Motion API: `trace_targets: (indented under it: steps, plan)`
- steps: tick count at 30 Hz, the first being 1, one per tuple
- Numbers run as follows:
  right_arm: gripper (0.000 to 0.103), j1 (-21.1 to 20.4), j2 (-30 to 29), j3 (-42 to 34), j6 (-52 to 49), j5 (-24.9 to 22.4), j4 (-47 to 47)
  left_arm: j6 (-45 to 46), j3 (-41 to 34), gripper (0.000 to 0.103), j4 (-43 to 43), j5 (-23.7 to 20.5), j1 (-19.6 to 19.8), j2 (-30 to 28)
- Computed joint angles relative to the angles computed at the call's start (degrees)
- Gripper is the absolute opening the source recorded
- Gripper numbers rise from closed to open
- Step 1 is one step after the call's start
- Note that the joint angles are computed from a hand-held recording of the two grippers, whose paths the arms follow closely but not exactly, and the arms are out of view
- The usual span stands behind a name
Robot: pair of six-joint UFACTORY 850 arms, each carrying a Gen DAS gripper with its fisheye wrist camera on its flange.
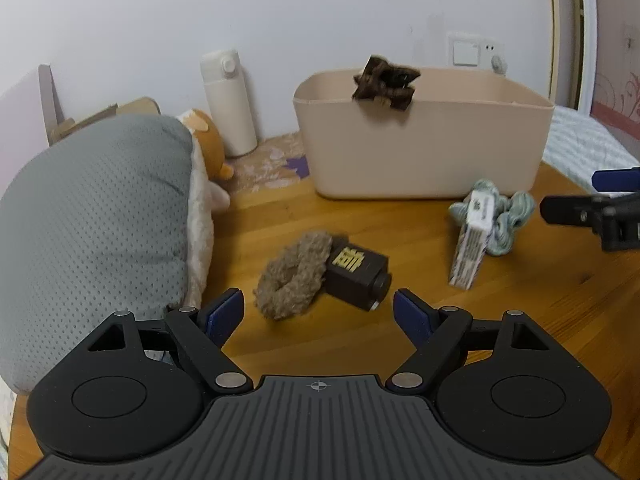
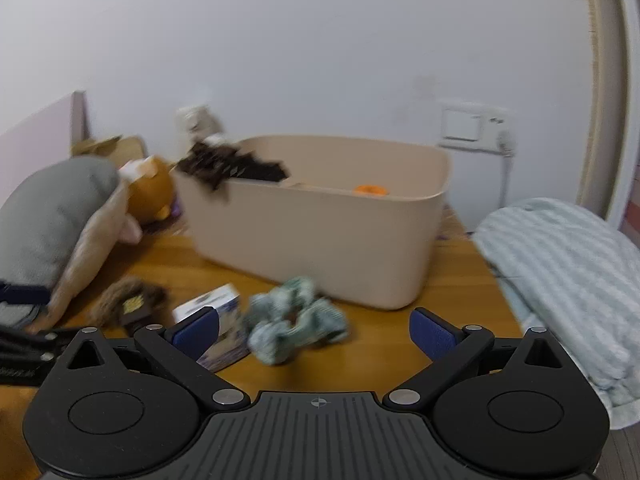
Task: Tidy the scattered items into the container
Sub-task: 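Move the left tool to the fuzzy brown scrunchie while the right tool approaches the milk carton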
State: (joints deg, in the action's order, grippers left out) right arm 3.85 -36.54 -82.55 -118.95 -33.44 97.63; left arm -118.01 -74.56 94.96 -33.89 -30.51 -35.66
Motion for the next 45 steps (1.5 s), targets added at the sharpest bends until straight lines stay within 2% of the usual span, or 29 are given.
trace_targets:
  steps: [6, 18, 30, 34, 38, 41, 42, 43, 44, 45]
  plan:
    - [0.103, 2.0, 0.6, 1.9, -5.9, 0.4, 1.4, 4.1, -0.6, 0.083, -3.1, 1.1, 1.3, -1.2]
    - [0.102, 4.3, -1.9, -0.8, -5.5, 2.4, 1.6, 5.5, -3.1, 0.083, -0.6, 3.5, 3.3, -3.3]
    - [0.102, 5.7, -3.9, -3.1, -7.1, 2.4, 3.4, 9.8, -7.7, 0.081, -2.7, 7.0, 4.6, -6.9]
    - [0.101, 5.9, -4.3, -3.4, -8.3, 2.2, 4.1, 9.0, -8.2, 0.074, -1.8, 8.3, 5.0, -7.2]
    - [0.089, 6.2, -4.7, -4.1, -7.6, 2.9, 2.7, 7.3, -8.3, 0.061, -1.5, 9.8, 5.5, -7.2]
    - [0.080, 6.2, -5.0, -4.4, -6.2, 3.0, 1.4, 6.2, -8.4, 0.042, -1.3, 10.9, 5.7, -7.1]
    - [0.077, 6.2, -5.0, -4.4, -5.9, 3.1, 1.0, 6.0, -8.3, 0.033, -1.1, 11.1, 5.7, -7.1]
    - [0.068, 6.2, -5.0, -4.5, -5.4, 3.3, 0.5, 6.2, -8.4, 0.025, -1.2, 11.1, 5.6, -7.1]
    - [0.062, 6.2, -5.1, -4.7, -4.6, 3.4, -0.3, 6.7, -8.4, 0.022, -1.7, 11.0, 5.5, -7.1]
    - [0.060, 6.2, -5.2, -4.9, -3.8, 3.3, -1.1, 7.1, -8.5, 0.018, -2.2, 10.9, 5.4, -7.1]
